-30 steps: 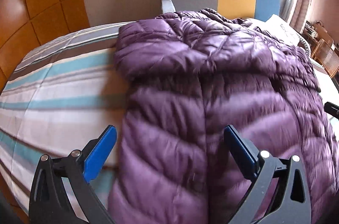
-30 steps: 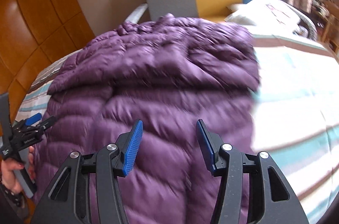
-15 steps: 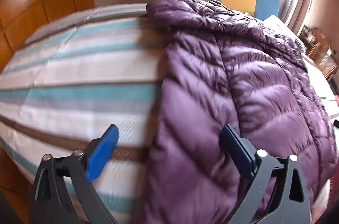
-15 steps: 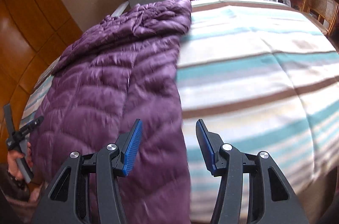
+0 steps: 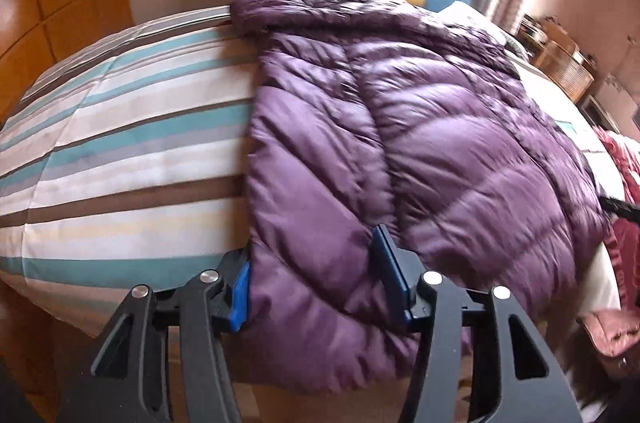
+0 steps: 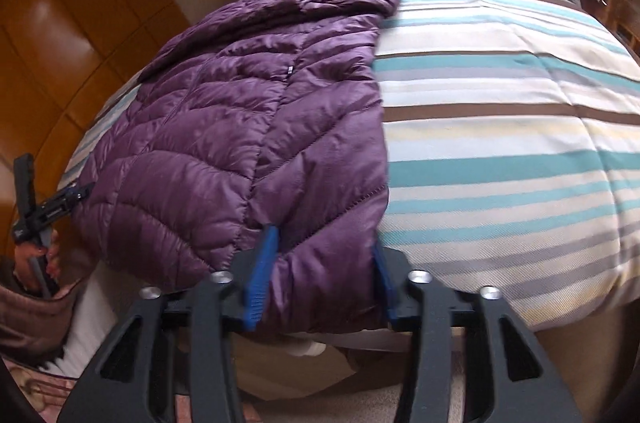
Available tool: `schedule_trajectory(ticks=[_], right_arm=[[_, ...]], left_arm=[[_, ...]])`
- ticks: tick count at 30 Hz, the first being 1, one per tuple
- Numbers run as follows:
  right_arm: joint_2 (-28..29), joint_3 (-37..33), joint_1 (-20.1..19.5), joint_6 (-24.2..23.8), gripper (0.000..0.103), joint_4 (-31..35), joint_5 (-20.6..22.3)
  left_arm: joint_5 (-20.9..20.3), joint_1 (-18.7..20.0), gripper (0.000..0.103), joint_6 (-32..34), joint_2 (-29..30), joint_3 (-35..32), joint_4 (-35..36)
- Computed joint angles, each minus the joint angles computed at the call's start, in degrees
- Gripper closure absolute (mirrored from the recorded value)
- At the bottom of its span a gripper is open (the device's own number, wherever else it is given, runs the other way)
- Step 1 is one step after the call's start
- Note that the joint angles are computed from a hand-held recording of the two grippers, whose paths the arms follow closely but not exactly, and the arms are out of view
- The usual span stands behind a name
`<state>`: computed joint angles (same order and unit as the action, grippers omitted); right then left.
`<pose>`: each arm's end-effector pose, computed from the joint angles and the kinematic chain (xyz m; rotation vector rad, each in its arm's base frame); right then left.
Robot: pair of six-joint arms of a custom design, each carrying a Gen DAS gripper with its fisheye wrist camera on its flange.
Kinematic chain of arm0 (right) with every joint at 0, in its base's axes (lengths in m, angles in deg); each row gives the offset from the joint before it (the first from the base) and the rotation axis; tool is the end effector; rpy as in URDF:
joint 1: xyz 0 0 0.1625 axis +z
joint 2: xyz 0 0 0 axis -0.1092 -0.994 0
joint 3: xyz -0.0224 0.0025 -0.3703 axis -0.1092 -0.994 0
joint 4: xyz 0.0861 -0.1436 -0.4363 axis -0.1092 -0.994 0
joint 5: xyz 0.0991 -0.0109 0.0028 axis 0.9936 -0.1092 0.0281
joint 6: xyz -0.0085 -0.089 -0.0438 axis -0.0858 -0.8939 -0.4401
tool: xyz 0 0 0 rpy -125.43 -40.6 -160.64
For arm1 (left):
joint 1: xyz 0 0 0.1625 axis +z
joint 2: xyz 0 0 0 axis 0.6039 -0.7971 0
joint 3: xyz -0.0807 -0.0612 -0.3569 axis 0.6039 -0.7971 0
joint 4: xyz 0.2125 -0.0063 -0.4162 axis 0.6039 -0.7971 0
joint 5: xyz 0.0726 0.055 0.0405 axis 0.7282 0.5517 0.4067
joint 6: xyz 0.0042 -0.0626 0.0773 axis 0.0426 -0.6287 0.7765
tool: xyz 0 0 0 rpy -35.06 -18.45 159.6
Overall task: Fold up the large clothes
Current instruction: 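Press and smooth the folded jacket with both open tools, then grasp the jacket end with both tools and fold it over the body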
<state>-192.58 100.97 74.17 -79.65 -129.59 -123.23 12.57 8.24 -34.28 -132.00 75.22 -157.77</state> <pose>-0.0671 -0.4867 0.4175 0.2994 -2.5814 0.7290 -0.2529 -0.5454 0.0583 0.5483 2.4065 -0.6949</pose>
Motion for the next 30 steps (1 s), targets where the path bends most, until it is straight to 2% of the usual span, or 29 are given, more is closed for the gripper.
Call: schedule_trajectory(ticks=[1,2,3,4,5,7,13,17,20,24,27,30], right_arm=[[0.3,-0.2,0.1,-0.2,0.074,0.0,0.1],[0.7,-0.5,0.2,-0.3,0.082,0.1,0.3],[1.0,-0.8,0.1,-0.2,0.085,0.4,0.9],[1.2,-1.1,-0.2,-0.3,0.09,0.8,2.1],[1.4,-1.2,-0.3,-0.5,0.091,0.9,3.0],[1.3,-1.1,-0.7,-1.3,0.092,0.7,5.2],[-0.4,-1.3,-3.5,-0.4,0.096,3.6,17.2],[-2.7,-0.6,-4.0,-5.1,0.096,5.6,26.0],[-3.6,-0.1,-2.6,-7.5,0.097,5.1,27.9],[-4.8,-0.4,-3.6,-8.0,0.097,7.7,35.3],[-6.6,-0.4,-4.0,-11.3,0.097,10.5,40.7],[-7.6,-0.6,-3.9,-12.6,0.097,10.6,44.0]], left_arm=[[0.3,-0.3,0.058,0.7,0.2,0.1,-0.3],[0.4,-0.4,0.069,0.8,0.3,0.1,-0.1],[-0.2,-0.4,0.075,1.1,0.4,0.0,-0.1],[-1.3,-0.3,0.088,1.4,0.3,-0.1,-0.2],[-2.2,-0.2,0.093,1.5,0.3,-0.3,-0.4],[-2.4,-0.7,0.095,3.0,0.5,0.0,-2.7],[-4.6,-1.5,0.097,5.4,-1.0,2.3,-12.5],[-3.5,-3.1,0.098,9.3,-0.9,2.8,-18.7],[-6.1,-4.1,0.098,12.0,-1.6,3.6,-24.3],[-8.0,-5.1,0.098,14.8,-2.8,4.3,-30.8],[-9.5,-5.4,0.098,15.2,-4.0,4.7,-34.7],[-9.7,-6.0,0.098,17.2,-4.9,4.9,-40.0]])
